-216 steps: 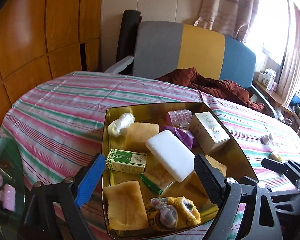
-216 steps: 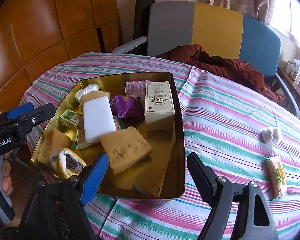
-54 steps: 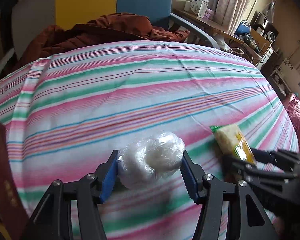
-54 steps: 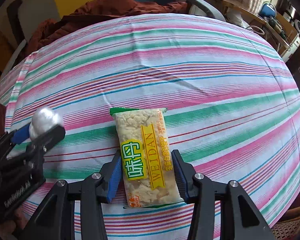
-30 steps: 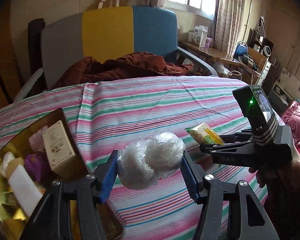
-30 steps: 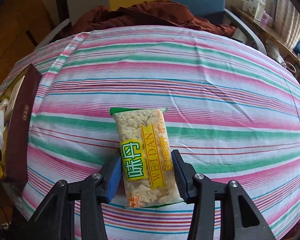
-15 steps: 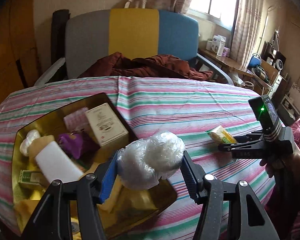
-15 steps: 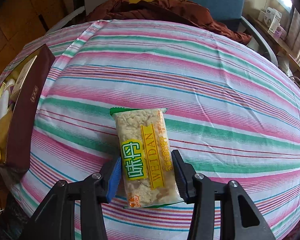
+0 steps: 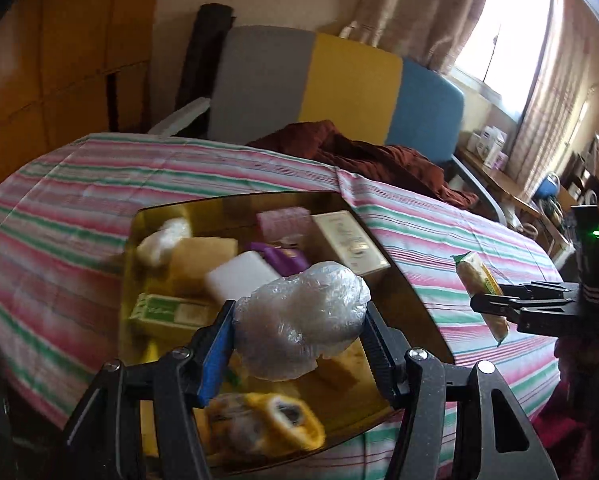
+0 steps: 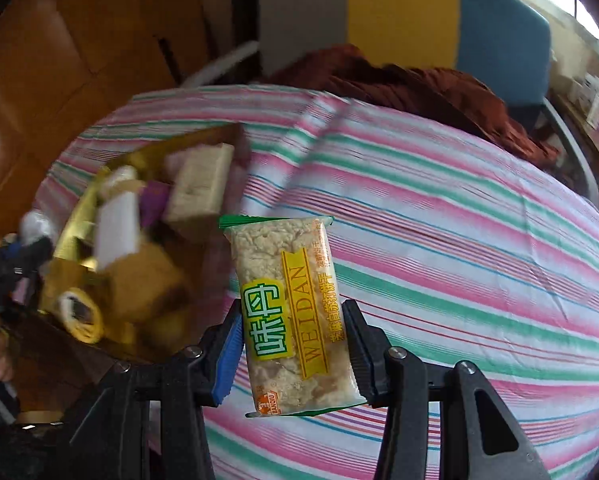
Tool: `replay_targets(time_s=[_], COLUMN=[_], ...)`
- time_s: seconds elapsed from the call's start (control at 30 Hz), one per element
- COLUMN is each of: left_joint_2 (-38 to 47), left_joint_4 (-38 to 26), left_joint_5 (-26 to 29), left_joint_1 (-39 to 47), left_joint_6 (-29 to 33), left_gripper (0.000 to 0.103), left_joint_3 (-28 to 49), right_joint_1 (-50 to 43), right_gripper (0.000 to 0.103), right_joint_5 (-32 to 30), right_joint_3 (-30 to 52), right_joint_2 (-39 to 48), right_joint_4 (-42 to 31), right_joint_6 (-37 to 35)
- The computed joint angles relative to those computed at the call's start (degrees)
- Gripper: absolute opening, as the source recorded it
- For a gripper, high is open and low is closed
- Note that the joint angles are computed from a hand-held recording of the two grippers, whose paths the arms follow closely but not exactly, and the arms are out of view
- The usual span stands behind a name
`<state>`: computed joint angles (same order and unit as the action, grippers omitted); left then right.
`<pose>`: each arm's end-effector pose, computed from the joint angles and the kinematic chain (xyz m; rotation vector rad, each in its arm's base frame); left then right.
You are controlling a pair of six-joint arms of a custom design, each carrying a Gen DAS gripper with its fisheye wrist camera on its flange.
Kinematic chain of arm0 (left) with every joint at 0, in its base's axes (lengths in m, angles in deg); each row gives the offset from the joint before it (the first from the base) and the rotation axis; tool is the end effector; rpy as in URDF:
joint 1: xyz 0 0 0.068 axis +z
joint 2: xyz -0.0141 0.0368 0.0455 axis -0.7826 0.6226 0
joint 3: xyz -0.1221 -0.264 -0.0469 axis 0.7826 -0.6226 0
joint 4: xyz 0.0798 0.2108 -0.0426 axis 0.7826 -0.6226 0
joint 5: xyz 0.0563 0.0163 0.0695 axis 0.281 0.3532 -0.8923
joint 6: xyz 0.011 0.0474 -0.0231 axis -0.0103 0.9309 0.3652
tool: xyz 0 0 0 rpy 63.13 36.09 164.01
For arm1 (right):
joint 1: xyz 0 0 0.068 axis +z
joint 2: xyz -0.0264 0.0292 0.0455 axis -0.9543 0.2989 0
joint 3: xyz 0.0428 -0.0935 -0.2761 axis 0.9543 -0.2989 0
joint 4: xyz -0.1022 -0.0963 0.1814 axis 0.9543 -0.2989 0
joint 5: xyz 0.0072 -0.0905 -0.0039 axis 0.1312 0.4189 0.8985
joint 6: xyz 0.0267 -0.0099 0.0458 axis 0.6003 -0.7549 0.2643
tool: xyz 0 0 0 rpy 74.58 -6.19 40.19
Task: Organize objects
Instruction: 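Carry the cracker packet and the wrapped ball over the tray with both grippers, then open both grippers to drop the packet and wrapped ball into the tray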
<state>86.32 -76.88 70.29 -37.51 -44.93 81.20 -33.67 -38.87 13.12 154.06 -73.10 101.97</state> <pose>0.2223 0.0347 0.2460 0.3987 2.3279 -0.4594 0.1855 0.1386 0.2375 0.1024 2.5786 0.1898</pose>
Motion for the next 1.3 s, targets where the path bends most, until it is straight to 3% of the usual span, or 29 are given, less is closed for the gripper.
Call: replay_targets(time_s=[0.2, 0.37, 1.07, 1.3], left_joint_2=[1.5, 0.9, 0.4, 1.2], left_joint_4=[-1.3, 1.0, 8.1, 8.8], left_joint_5=[1.9, 0.8, -7.5, -8.8], left_joint_1=[7.8, 6.3, -5.6, -7.3], left_joint_6=[4.1, 3.2, -3.2, -4.3], left_gripper=[0.060, 0.061, 0.064, 0.074], left_joint_3=[0.1, -1.3, -4.1, -4.3], right_joint_1=[5.2, 6.7, 6.5, 6.6], right_gripper=[0.047, 0.047, 0.048, 0.049], right_joint_5=[-0.1, -0.5, 1.8, 2.3], right_joint_3=[6.9, 10.1, 9.2, 8.5], right_joint_2=[10.5, 15.7, 18.1, 18.0], right_joint_4=[6.1, 7.6, 9.7, 10.6], right_joint_6=[1.2, 1.5, 2.8, 3.4])
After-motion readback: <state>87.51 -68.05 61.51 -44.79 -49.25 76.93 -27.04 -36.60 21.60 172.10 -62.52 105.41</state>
